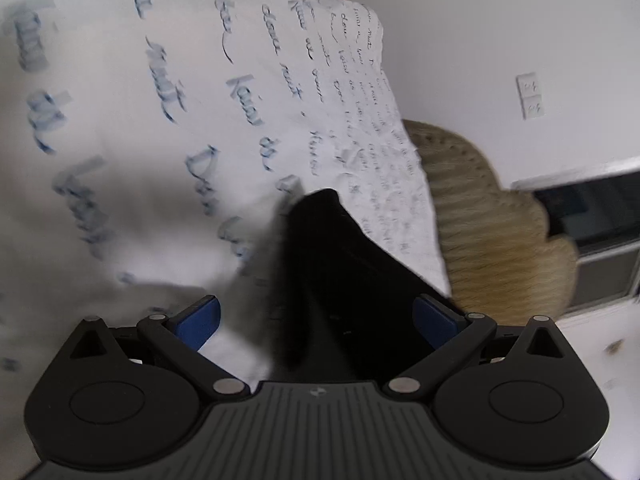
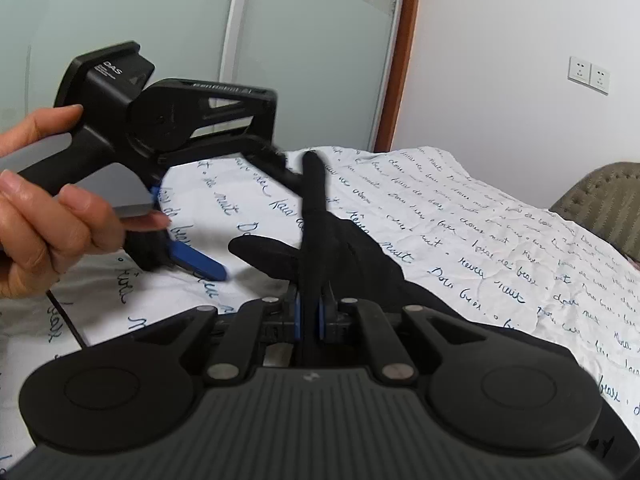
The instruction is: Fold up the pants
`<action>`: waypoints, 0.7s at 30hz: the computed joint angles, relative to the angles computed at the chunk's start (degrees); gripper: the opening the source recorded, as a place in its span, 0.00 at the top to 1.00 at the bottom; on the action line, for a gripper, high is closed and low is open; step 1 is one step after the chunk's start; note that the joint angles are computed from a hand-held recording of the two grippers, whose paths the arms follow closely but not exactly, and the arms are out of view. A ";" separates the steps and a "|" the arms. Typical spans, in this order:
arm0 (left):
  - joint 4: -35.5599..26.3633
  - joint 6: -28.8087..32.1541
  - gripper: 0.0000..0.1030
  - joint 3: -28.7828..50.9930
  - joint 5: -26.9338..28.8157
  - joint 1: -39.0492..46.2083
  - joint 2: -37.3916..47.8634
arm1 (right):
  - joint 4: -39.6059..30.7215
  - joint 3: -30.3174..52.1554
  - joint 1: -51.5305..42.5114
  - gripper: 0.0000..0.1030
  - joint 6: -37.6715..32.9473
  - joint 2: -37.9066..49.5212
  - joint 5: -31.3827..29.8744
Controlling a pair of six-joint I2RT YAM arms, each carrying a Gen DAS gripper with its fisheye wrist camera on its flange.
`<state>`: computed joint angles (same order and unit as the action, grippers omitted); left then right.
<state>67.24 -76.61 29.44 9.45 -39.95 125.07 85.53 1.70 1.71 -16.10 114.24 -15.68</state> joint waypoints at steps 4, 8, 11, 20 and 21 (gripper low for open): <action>5.02 -5.17 0.00 2.03 -1.42 -0.20 4.56 | -0.63 -0.47 0.05 0.93 -0.47 -0.79 0.28; 10.43 -6.59 0.00 0.32 -3.99 -0.60 5.68 | 0.16 -0.62 1.07 0.93 -1.03 0.45 0.87; 6.79 -4.25 0.00 1.21 -2.98 -0.46 4.01 | 1.60 -0.42 1.05 0.93 -0.33 2.02 0.65; 5.55 -4.36 0.00 8.19 6.88 0.07 8.53 | 0.14 0.57 -4.57 0.93 4.36 1.22 -5.55; 4.69 -4.08 0.01 8.79 6.71 -0.08 8.26 | -1.14 0.86 -5.15 0.93 4.88 0.58 -6.41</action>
<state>71.93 -80.69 38.23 16.16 -40.04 133.33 84.38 2.56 -3.43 -11.22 114.82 -22.09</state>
